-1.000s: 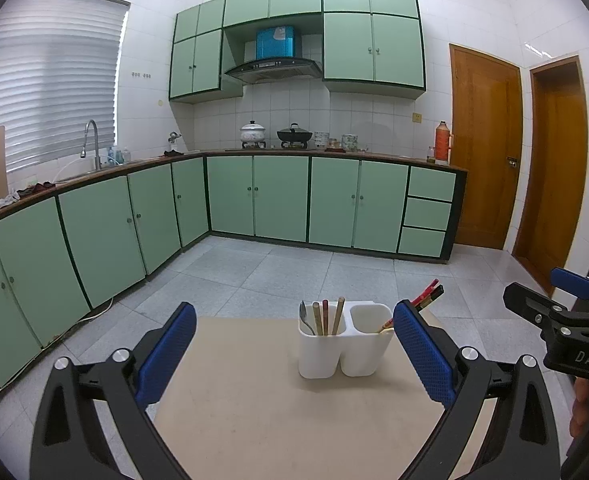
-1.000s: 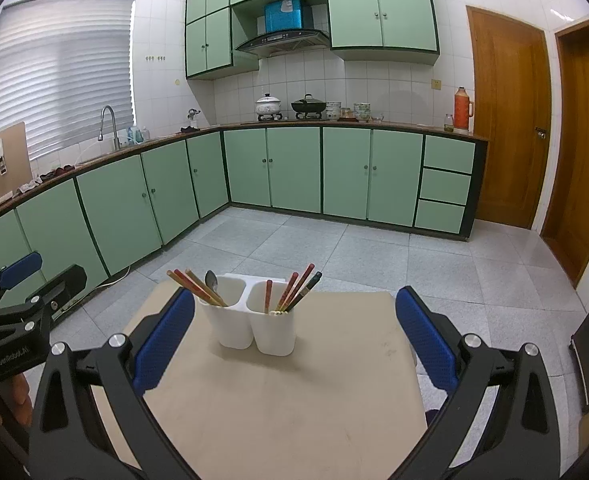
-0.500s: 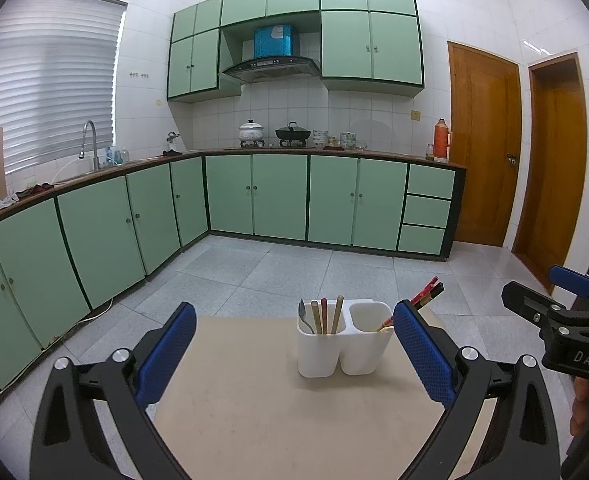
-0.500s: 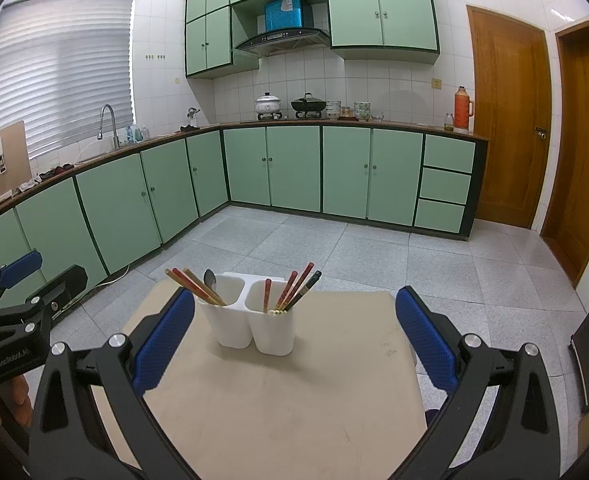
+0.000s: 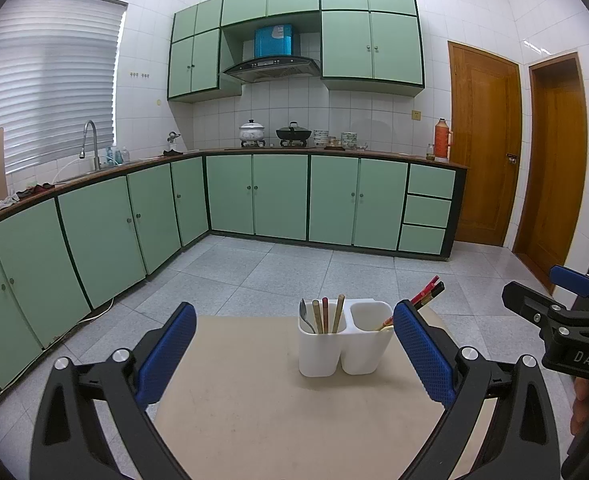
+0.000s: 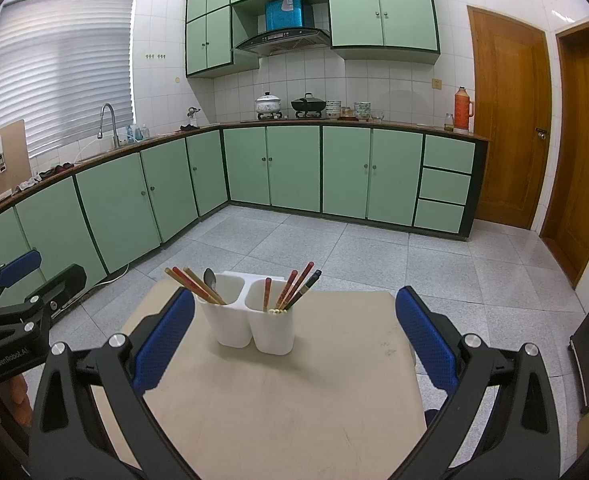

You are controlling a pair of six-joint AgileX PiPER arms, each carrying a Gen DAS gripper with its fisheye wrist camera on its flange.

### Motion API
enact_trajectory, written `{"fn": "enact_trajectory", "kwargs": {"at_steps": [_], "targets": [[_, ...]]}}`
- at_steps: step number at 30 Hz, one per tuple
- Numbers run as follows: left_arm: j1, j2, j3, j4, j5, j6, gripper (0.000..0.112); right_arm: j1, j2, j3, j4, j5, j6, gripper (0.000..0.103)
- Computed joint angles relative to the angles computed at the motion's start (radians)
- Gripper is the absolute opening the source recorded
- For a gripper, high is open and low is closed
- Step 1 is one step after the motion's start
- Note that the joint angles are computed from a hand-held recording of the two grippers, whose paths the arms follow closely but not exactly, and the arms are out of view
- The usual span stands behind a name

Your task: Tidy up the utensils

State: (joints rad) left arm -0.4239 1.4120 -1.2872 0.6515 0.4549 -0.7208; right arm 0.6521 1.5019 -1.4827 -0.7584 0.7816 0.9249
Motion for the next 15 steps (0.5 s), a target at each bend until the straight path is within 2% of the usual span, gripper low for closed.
{"fn": "enact_trajectory", "kwargs": {"at_steps": [15], "targets": [[-0.001, 0.002, 0.000, 0.007, 0.003, -0.002, 0.097, -0.017, -0.006, 0.002, 0.018, -0.004, -0.023, 0.098]]}}
